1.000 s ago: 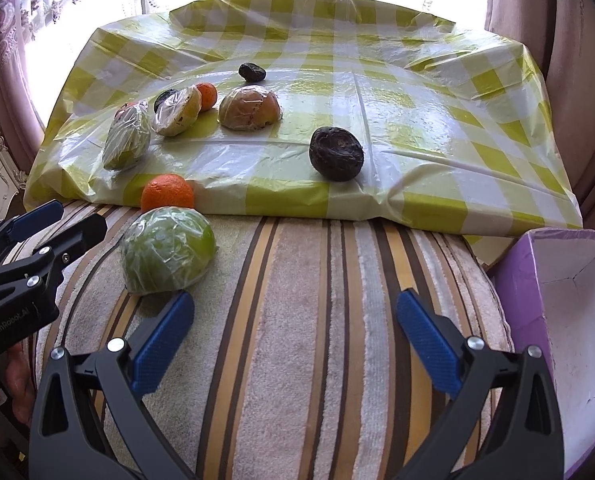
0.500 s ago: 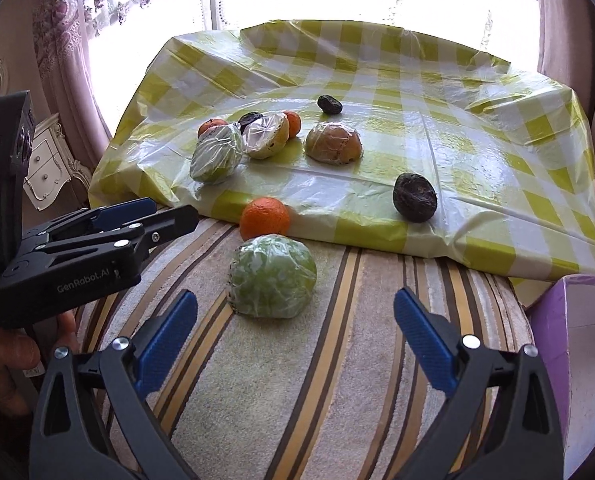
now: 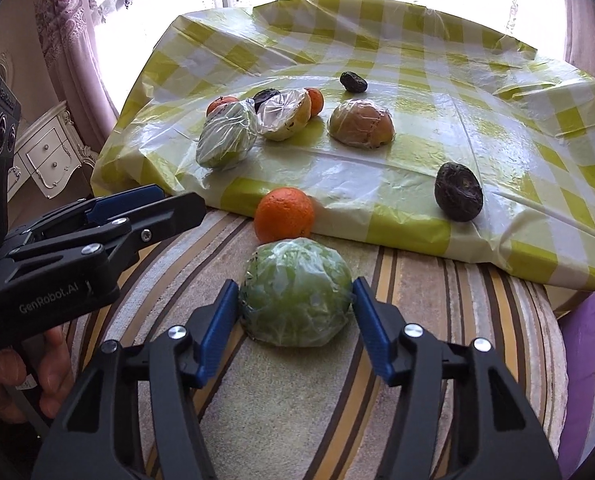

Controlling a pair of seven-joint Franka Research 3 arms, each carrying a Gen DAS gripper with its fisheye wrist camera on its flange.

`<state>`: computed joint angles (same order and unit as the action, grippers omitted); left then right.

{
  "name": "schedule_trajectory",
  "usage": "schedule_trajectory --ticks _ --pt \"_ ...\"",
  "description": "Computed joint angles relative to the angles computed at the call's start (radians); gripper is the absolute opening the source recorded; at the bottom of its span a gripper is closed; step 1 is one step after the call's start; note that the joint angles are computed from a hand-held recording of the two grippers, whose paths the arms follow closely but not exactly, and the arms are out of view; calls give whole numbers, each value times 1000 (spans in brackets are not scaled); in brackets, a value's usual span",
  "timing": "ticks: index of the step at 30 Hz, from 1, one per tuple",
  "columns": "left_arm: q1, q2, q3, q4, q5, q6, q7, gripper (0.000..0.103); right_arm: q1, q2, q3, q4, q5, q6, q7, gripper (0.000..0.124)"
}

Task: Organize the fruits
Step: 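Grasp the small wrapped green cabbage with the right tool while the left tool grasps the orange, then carry the cabbage and orange in both tools over the purple-rimmed white box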

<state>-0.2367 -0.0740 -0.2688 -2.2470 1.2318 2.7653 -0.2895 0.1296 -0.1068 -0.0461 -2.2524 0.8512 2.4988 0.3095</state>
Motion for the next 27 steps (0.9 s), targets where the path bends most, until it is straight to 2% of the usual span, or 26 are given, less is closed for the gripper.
schedule_trajectory --ticks 6,10,17,21,24,27 --pt "-15 62 6 65 -57 25 119 54 -27 -8 -20 9 -14 -1 29 58" --pt "-37 117 16 117 -199 3 279 54 -52 -1 -35 29 -22 9 64 58" --pt "-81 190 32 206 -319 -60 460 54 -91 6 -51 46 -30 40 107 58" --pt "-100 223 42 244 -381 -97 536 40 -107 13 -56 56 -37 58 130 58" --pt "-114 225 53 250 -379 -122 539 31 -119 15 -61 57 -45 78 141 58" --pt "-119 221 55 254 -383 -133 549 31 -133 18 -67 59 -49 91 157 58"
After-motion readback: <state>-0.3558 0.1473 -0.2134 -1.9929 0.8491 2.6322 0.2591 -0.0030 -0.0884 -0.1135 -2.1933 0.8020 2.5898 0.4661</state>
